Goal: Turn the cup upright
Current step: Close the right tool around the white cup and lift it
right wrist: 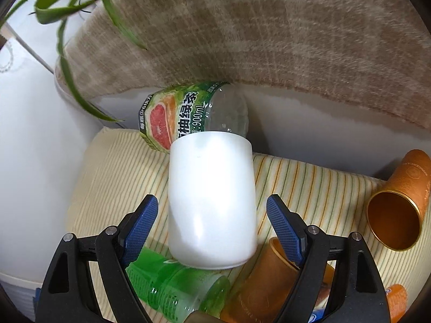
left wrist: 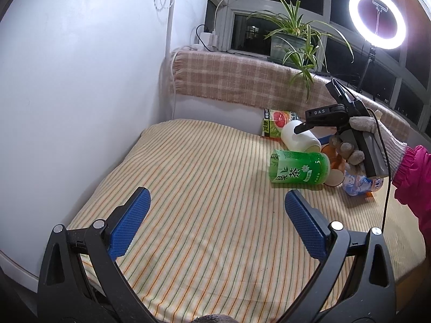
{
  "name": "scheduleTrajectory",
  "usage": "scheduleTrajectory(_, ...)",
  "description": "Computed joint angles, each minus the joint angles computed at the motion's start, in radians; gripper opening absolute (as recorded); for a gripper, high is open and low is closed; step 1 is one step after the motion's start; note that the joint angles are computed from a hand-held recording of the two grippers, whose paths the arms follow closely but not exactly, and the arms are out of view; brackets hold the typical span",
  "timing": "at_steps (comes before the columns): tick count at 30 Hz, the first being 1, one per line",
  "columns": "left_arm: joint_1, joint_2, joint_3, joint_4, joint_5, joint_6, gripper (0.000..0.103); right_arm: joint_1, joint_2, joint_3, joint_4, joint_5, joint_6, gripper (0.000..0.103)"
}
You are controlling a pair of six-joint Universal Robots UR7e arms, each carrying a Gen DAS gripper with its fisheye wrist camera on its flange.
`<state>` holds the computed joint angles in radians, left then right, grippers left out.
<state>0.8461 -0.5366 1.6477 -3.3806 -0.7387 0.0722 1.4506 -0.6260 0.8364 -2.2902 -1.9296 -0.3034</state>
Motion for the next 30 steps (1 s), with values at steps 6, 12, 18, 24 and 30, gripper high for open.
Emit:
scheduleTrajectory(6,0.005,0.001,-0.008,0.02,0.0,-0.013,0.102,-0.004,0.027,-0.035,0.034,0.007,0.007,0.082)
scheduleTrajectory(12,0.003,0.004,-0.011,0.02,0.006,-0.015,0.102,0.0,0.048,-0.049,0.041,0.013,0.0,0.073)
scheduleTrajectory(18,0.004,0.003,-0.012,0.025,0.002,-0.016,0.102,0.0,0.033,-0.007,0.002,0.037,-0.005,0.073)
scheduleTrajectory(24,0.001,-0.001,-0.002,0.012,-0.001,-0.007,0.102,-0.003,-0.014,0.055,-0.062,0.07,-0.016,0.072)
scheduleTrajectory(30,-0.006,-0.005,0.01,-0.005,0.004,-0.004,0.102,-0.015,-0.052,0.077,-0.063,0.145,0.021,0.072)
